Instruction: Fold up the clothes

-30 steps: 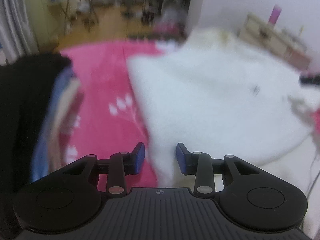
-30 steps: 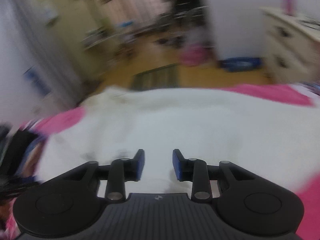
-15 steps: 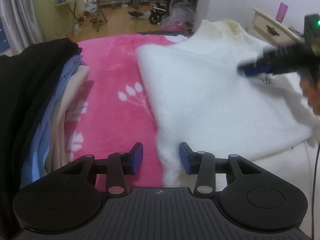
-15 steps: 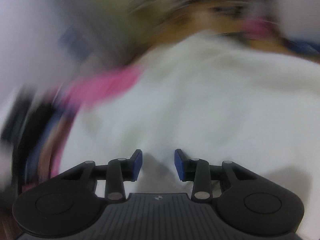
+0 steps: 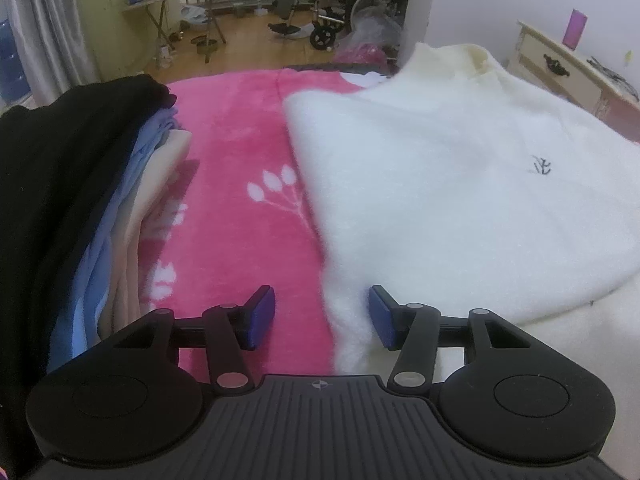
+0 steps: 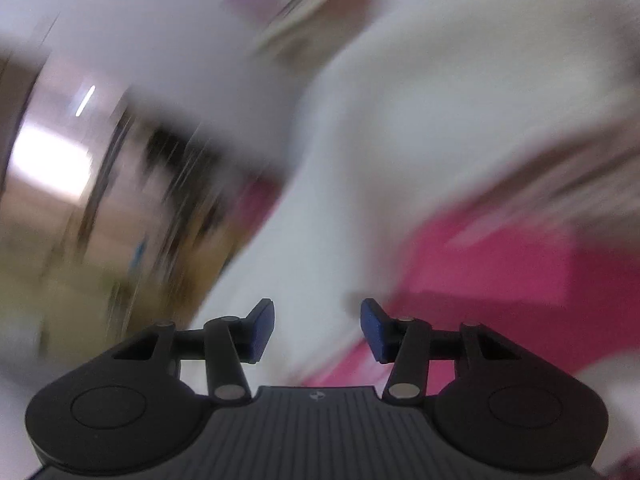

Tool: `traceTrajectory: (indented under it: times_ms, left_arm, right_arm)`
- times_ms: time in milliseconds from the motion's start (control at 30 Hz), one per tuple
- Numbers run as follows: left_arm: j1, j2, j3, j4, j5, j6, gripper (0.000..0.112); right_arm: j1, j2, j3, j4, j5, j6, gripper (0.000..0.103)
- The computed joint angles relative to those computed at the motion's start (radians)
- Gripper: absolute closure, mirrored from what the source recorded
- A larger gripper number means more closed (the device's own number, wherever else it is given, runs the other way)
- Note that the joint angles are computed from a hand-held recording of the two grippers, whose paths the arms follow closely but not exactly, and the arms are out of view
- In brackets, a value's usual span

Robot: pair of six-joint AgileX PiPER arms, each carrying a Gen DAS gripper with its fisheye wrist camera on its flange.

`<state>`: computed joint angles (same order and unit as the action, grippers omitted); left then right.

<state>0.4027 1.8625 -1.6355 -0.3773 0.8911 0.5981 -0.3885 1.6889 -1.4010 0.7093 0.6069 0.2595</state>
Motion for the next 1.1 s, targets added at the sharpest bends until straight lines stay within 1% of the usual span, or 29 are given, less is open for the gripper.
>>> traceTrajectory:
  times_ms: [33, 67, 100, 133, 267, 333, 433, 500, 533, 567, 600, 667, 700, 800, 900, 1033, 1100]
  left_arm:
    - [-0.003, -0.002, -0.001, 0.009, -0.001, -0.007, 0.06]
    - [-0.006, -0.003, -0.001, 0.017, -0.001, -0.016, 0.06]
    - [-0.009, -0.004, -0.002, 0.024, -0.002, -0.025, 0.06]
    - [-0.011, -0.006, 0.0, 0.029, -0.005, -0.031, 0.06]
    - [-0.018, -0.011, 0.008, 0.046, -0.013, -0.051, 0.059]
    - [-0.022, -0.009, 0.006, 0.052, -0.014, -0.055, 0.059]
    - [-0.021, -0.01, 0.006, 0.052, -0.015, -0.048, 0.059]
    - [-0.019, -0.01, 0.005, 0.049, -0.013, -0.045, 0.059]
    - [-0.018, -0.01, 0.005, 0.048, -0.013, -0.044, 0.058]
    - [-0.019, -0.01, 0.006, 0.049, -0.014, -0.046, 0.058]
    - [-0.019, -0.01, 0.007, 0.05, -0.016, -0.048, 0.058]
    - [-0.021, -0.01, 0.009, 0.052, -0.019, -0.049, 0.057]
    - [-0.022, -0.01, 0.01, 0.051, -0.021, -0.046, 0.057]
    - [-0.02, -0.01, 0.012, 0.046, -0.023, -0.04, 0.057]
    - [-0.015, -0.006, 0.008, 0.038, -0.02, -0.038, 0.057]
    - [-0.018, -0.006, 0.007, 0.042, -0.021, -0.052, 0.057]
    - [-0.019, -0.006, 0.007, 0.044, -0.023, -0.063, 0.057]
  right_arm:
    - [-0.037, -0.017, 0.004, -0.07, -0.016, 0.063, 0.05]
    - [-0.061, -0.033, 0.0, -0.159, -0.021, 0.131, 0.05]
    - [-0.081, -0.048, -0.001, -0.21, -0.015, 0.165, 0.05]
    - [-0.092, -0.07, 0.006, -0.248, -0.008, 0.176, 0.05]
    - [-0.076, -0.165, 0.046, -0.498, -0.02, 0.223, 0.05]
    - [-0.06, -0.152, 0.026, -0.57, -0.009, 0.192, 0.05]
    - [-0.017, -0.068, -0.058, -0.691, 0.022, 0.204, 0.051]
    - [-0.009, -0.064, -0.058, -0.678, 0.023, 0.167, 0.049]
    - [-0.012, -0.075, -0.043, -0.65, 0.018, 0.116, 0.049]
    - [-0.013, -0.084, -0.03, -0.633, 0.012, 0.084, 0.056]
    - [-0.011, -0.092, -0.02, -0.63, 0.005, 0.074, 0.062]
    - [-0.012, -0.11, 0.001, -0.622, -0.004, 0.059, 0.089]
    - [-0.02, -0.127, 0.015, -0.6, -0.007, 0.045, 0.095]
    - [-0.021, -0.137, -0.018, -0.553, 0.013, -0.006, 0.097]
    - [0.009, -0.135, -0.109, -0.528, 0.085, -0.049, 0.097]
    - [0.062, -0.114, -0.29, -0.392, 0.157, -0.102, 0.097]
    - [0.109, -0.077, -0.43, -0.334, 0.202, -0.126, 0.097]
